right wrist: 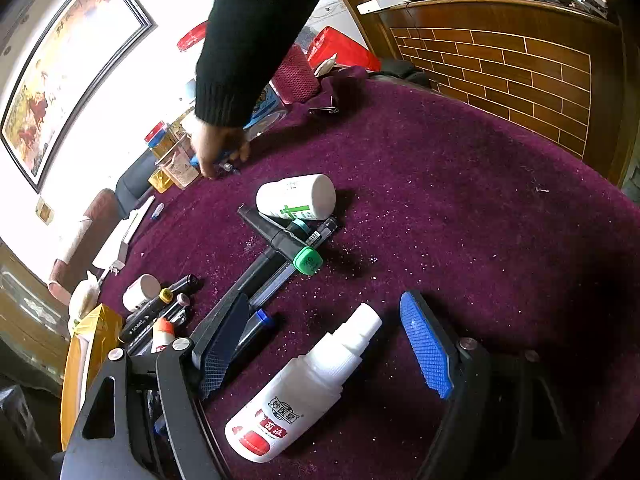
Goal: Organize rigid objects
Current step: 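Lift the black marker with the left tool and carry it toward the tray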
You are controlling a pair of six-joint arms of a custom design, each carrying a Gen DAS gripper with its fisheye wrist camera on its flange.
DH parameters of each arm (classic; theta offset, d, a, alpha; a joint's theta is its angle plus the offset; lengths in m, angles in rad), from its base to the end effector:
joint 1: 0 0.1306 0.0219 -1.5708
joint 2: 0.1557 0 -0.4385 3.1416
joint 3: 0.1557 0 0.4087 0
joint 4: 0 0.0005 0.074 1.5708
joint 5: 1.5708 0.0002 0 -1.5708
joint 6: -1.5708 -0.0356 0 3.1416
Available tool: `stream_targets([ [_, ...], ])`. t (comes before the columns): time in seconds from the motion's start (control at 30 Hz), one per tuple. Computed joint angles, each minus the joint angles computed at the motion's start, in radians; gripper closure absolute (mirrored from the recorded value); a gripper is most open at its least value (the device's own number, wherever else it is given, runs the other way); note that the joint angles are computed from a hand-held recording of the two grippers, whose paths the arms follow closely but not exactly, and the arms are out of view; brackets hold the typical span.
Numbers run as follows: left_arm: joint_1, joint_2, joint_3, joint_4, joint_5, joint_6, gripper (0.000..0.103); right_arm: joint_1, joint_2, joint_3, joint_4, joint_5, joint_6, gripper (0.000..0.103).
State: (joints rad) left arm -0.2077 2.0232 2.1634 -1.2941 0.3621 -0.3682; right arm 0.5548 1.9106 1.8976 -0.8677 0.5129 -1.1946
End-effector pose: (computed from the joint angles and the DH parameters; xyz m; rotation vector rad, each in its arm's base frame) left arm 0.7022 -0.1614 0.4494 0.8560 2.5267 -0.4412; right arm 0.6094 0.3565 0.4299 0.9333 2.1247 0.2487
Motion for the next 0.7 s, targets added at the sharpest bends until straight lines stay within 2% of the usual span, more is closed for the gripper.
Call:
stream_targets([
  [0.13,0.017,0.01,0.016,-0.03,0.03,0.032,0.097,0.0,-0.005,-0.009,0.01,-0.001,0.0,0.029],
  [0.23,0.0,-0.012,-0.022,0.023,-0.004,0.041,0.095,-0.001,-0.005,-0.009,0.01,-0.001,0.0,0.029],
  [0.27,-0.007,-0.024,-0.043,0.046,-0.022,0.027,0.09,0.0,-0.005,-0.01,0.01,-0.001,0.0,0.029],
  [0.33,-0.029,-0.057,-0.1,0.098,-0.054,-0.027,0.069,0.0,-0.005,-0.01,0.01,0.0,0.0,0.029],
  [0.37,-0.04,-0.074,-0.131,0.123,-0.067,-0.058,0.051,0.0,-0.005,-0.009,0.01,0.0,0.0,0.029],
  [0.4,-0.056,-0.105,-0.192,0.188,-0.105,-0.101,0.047,0.0,-0.004,-0.008,0.01,0.0,0.0,0.029],
  [0.43,-0.063,-0.134,-0.244,0.259,-0.122,-0.118,0.047,0.0,-0.004,-0.008,0.008,0.0,0.001,0.029],
  [0.47,-0.067,-0.145,-0.262,0.28,-0.123,-0.137,0.061,0.0,-0.005,-0.009,0.009,0.0,0.001,0.029],
  [0.5,-0.06,-0.136,-0.247,0.251,-0.074,-0.135,0.086,0.0,-0.006,-0.012,0.011,0.0,0.0,0.029],
  [0.53,-0.052,-0.122,-0.222,0.214,-0.036,-0.121,0.095,0.001,-0.006,-0.013,0.011,0.001,0.0,0.029],
  [0.6,-0.036,-0.112,-0.205,0.198,-0.01,-0.094,0.096,0.001,-0.006,-0.012,0.008,0.002,-0.001,0.029],
  [0.7,0.013,-0.094,-0.171,0.151,0.131,-0.037,0.096,0.002,-0.001,-0.003,-0.002,0.004,-0.001,0.029],
])
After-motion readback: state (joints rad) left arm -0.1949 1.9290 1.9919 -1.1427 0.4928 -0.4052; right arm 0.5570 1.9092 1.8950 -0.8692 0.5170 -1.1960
